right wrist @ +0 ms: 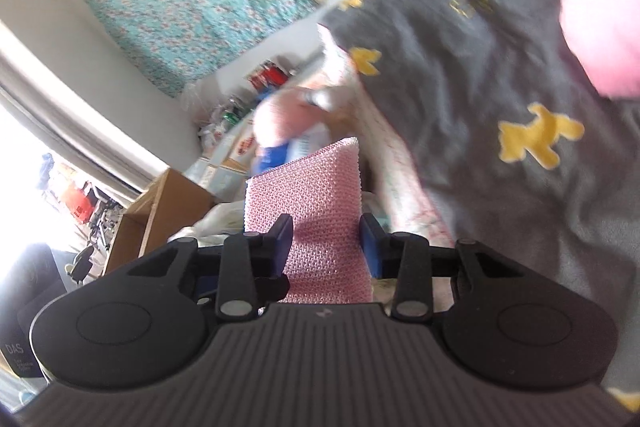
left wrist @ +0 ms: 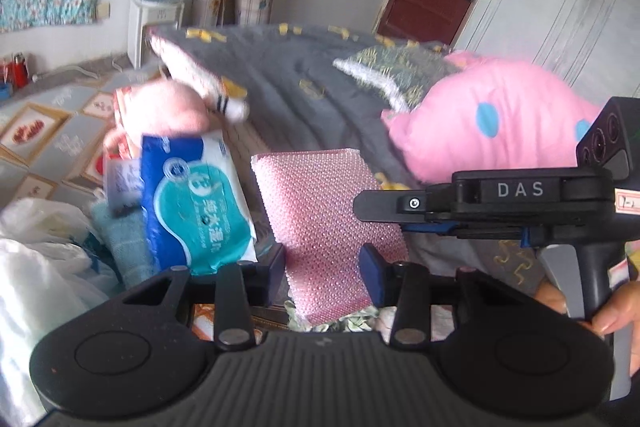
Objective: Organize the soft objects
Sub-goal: 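Carry the pink pad with the left tool over the cardboard box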
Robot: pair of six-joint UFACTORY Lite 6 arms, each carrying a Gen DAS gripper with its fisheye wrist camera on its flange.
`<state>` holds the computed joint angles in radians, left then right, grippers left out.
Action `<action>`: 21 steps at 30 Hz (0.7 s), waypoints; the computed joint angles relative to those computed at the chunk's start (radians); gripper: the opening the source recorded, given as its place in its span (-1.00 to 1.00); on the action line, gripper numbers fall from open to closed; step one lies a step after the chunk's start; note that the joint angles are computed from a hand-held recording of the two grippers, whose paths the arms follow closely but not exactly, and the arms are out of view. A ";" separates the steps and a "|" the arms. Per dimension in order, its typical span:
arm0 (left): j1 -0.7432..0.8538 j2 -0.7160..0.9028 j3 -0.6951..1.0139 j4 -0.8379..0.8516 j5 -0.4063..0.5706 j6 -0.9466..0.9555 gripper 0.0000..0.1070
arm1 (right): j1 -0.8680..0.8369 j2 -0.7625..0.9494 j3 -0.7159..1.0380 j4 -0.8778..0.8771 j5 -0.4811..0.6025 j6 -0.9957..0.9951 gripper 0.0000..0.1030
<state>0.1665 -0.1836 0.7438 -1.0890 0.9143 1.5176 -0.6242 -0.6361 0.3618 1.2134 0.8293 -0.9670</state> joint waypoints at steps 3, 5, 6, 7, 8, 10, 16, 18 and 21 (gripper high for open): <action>0.112 -0.046 0.022 0.019 0.109 -0.004 -0.22 | 0.031 -0.127 0.019 -0.067 0.045 0.124 -0.30; 0.208 -0.053 0.055 0.027 0.193 0.002 -0.22 | 0.118 -0.175 0.051 -0.098 0.020 0.218 -0.30; 0.259 -0.051 0.075 0.026 0.230 0.008 -0.22 | 0.178 -0.187 0.072 -0.110 -0.002 0.266 -0.30; 0.311 -0.042 0.103 0.025 0.267 0.015 -0.22 | 0.252 -0.195 0.095 -0.127 -0.038 0.320 -0.30; 0.365 -0.026 0.134 0.024 0.303 0.023 -0.22 | 0.345 -0.195 0.124 -0.154 -0.090 0.385 -0.29; 0.469 0.023 0.210 0.025 0.367 0.033 -0.22 | 0.548 -0.146 0.189 -0.200 -0.222 0.490 -0.28; 0.709 0.278 0.528 0.015 0.440 0.006 -0.22 | 0.979 0.286 0.522 -0.135 -0.465 0.511 -0.27; 0.748 0.387 0.664 0.026 0.416 -0.029 -0.22 | 1.040 0.496 0.700 -0.059 -0.445 0.466 -0.27; 0.767 0.566 0.894 0.070 0.347 -0.109 -0.22 | 1.115 0.810 1.006 -0.046 -0.408 0.514 -0.27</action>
<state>0.9334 0.3823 1.6382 -1.0185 1.2617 1.4085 0.4912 0.1736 1.3675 1.1671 0.4217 -0.4527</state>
